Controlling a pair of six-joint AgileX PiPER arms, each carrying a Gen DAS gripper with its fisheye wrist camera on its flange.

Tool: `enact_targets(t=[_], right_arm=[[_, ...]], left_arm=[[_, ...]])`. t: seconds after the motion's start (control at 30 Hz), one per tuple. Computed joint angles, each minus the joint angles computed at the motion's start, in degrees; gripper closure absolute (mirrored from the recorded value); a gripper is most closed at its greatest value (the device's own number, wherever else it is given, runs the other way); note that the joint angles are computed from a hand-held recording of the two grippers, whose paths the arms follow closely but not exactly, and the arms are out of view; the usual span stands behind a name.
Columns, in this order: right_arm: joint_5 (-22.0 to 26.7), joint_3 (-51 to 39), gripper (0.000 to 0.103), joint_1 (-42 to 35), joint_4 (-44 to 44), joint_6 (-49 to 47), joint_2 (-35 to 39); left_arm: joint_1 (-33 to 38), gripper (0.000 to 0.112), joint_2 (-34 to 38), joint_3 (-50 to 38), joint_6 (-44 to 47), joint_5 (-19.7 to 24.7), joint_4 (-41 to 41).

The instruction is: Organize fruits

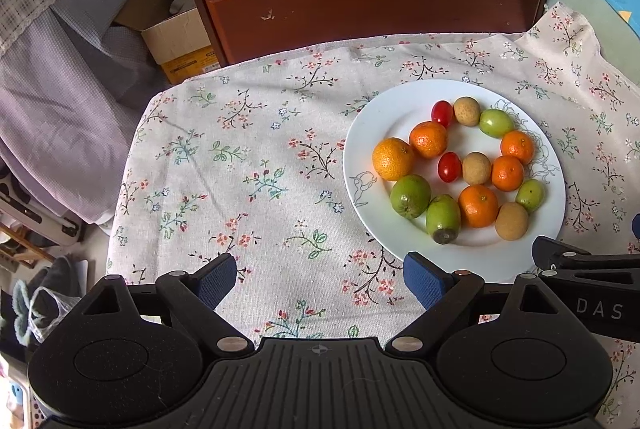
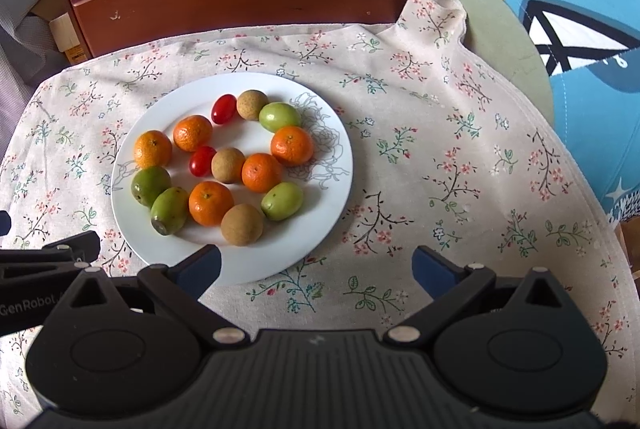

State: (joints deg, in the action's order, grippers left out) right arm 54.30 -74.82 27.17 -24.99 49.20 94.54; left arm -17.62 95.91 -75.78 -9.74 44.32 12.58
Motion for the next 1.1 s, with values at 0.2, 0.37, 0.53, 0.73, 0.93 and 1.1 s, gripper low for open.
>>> enact_targets(t=[0.2,0.37,0.53,0.73,0.93,1.1], right_arm=[[0.1,0.3,0.002,0.3,-0.3,0.0,-0.3],[0.6,0.9,0.002,1.4,-1.3,0.9,-0.4],[1.3,1.7,0.002,3.2,-2.5,1.3,-0.7],[-0.1,4.1,0.002,5.1,-3.5,1.3,-1.7],[-3.7,7.4,0.002,5.5,-0.9,-1.0,-3.4],[-9.7,12.8,0.002,5.4,2.8,-6.3,-6.4]], left_arm=[[0.0,0.02,-0.6,1.0,0.1,-0.6,0.3],[-0.3,0.02,-1.4,2.3,-0.7,-0.8,1.3],[-0.4,0.02,-2.7,4.5,-1.9,-1.6,2.3],[0.5,0.02,-4.5,7.8,-1.7,-2.2,2.2],[1.4,0.02,-6.3,11.2,-0.6,-3.0,1.6],[2.7,0.02,-8.1,14.2,0.9,-3.7,0.9]])
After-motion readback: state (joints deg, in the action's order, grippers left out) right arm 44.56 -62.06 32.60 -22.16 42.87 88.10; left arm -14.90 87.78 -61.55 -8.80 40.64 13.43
